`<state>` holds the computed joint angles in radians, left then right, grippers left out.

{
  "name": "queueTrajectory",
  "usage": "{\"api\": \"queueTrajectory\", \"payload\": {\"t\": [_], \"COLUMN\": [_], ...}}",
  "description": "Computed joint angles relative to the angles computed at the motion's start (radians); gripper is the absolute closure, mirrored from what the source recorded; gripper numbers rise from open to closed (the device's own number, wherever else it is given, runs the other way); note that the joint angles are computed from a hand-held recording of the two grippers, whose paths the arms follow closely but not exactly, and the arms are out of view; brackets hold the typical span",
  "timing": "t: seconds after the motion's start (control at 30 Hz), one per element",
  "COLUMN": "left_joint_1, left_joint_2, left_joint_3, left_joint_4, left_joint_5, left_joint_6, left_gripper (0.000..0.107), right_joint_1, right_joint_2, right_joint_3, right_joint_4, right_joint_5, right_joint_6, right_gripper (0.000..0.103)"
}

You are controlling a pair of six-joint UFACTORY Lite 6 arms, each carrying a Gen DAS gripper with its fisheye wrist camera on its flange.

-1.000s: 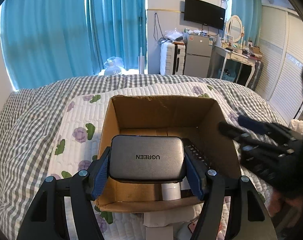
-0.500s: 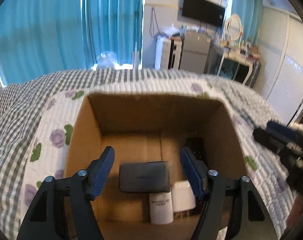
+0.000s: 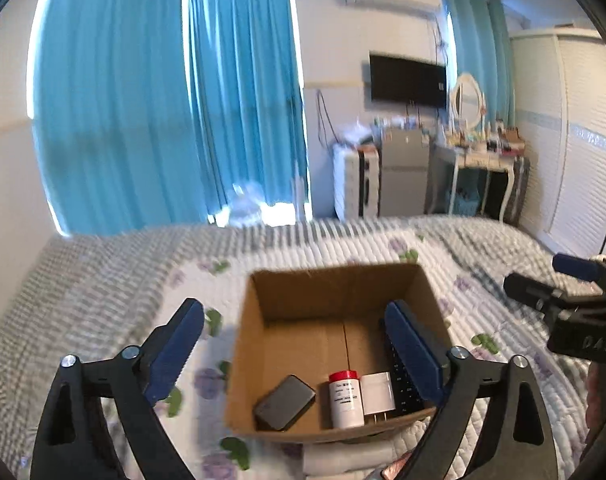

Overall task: Organize rigid objects
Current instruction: 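Move both tools back toward the remaining items beside the box, then grasp the white plug charger with the left tool while the right tool grasps the pink card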

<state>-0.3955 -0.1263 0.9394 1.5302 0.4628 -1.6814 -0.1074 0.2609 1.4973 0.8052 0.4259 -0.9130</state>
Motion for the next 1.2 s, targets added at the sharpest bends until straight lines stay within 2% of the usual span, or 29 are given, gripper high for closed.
{"api": "queueTrajectory", "payload": {"t": [0.13, 0.37, 0.47, 0.5, 0.6, 0.73, 0.87, 0.93, 1.07, 1.2], "left_joint_1": [-0.083, -0.202, -0.218, -0.197, -0.128, -0.051, 0.042, 0.081, 0.078, 0.007], "left_joint_2": [-0.218, -0.414, -0.428, -0.424, -0.375, -0.212, -0.007, 0.053, 0.181, 0.311], "left_joint_3": [-0.123, -0.276, -0.347, -0.375, -0.456, -0.518, -0.513, -0.497, -0.436, -0.367], "left_joint_4": [-0.055, -0.110, -0.081, -0.079, 0.028, 0.300, 0.632, 0.746, 0.790, 0.668], "left_joint_5": [0.102, 0.200, 0.201, 0.164, 0.072, 0.002, -0.075, -0.120, -0.163, -0.140], "left_joint_6": [0.022, 0.052, -0.007, -0.023, -0.170, -0.463, -0.801, -0.910, -0.936, -0.802], "left_gripper": [0.006, 0.004, 0.004, 0.004, 0.004, 0.004, 0.004, 0.004, 0.004, 0.006], "right_joint_1": [-0.016, 0.009, 0.027, 0.031, 0.039, 0.065, 0.104, 0.115, 0.128, 0.132], "right_joint_2": [-0.198, -0.426, -0.451, -0.447, -0.402, -0.302, -0.190, -0.155, -0.124, -0.126], "right_joint_3": [-0.183, -0.419, -0.496, -0.521, -0.580, -0.635, -0.632, -0.615, -0.606, -0.611], "right_joint_4": [0.041, -0.014, 0.002, 0.029, 0.112, 0.216, 0.113, 0.060, -0.005, -0.063], "right_joint_5": [-0.010, -0.022, -0.047, -0.058, -0.090, -0.169, -0.229, -0.236, -0.251, -0.257], "right_joint_6": [-0.079, -0.103, -0.125, -0.149, -0.228, -0.360, -0.281, -0.234, -0.169, -0.112], "right_gripper": [0.000, 0.000, 0.000, 0.000, 0.000, 0.000, 0.000, 0.000, 0.000, 0.000]}}
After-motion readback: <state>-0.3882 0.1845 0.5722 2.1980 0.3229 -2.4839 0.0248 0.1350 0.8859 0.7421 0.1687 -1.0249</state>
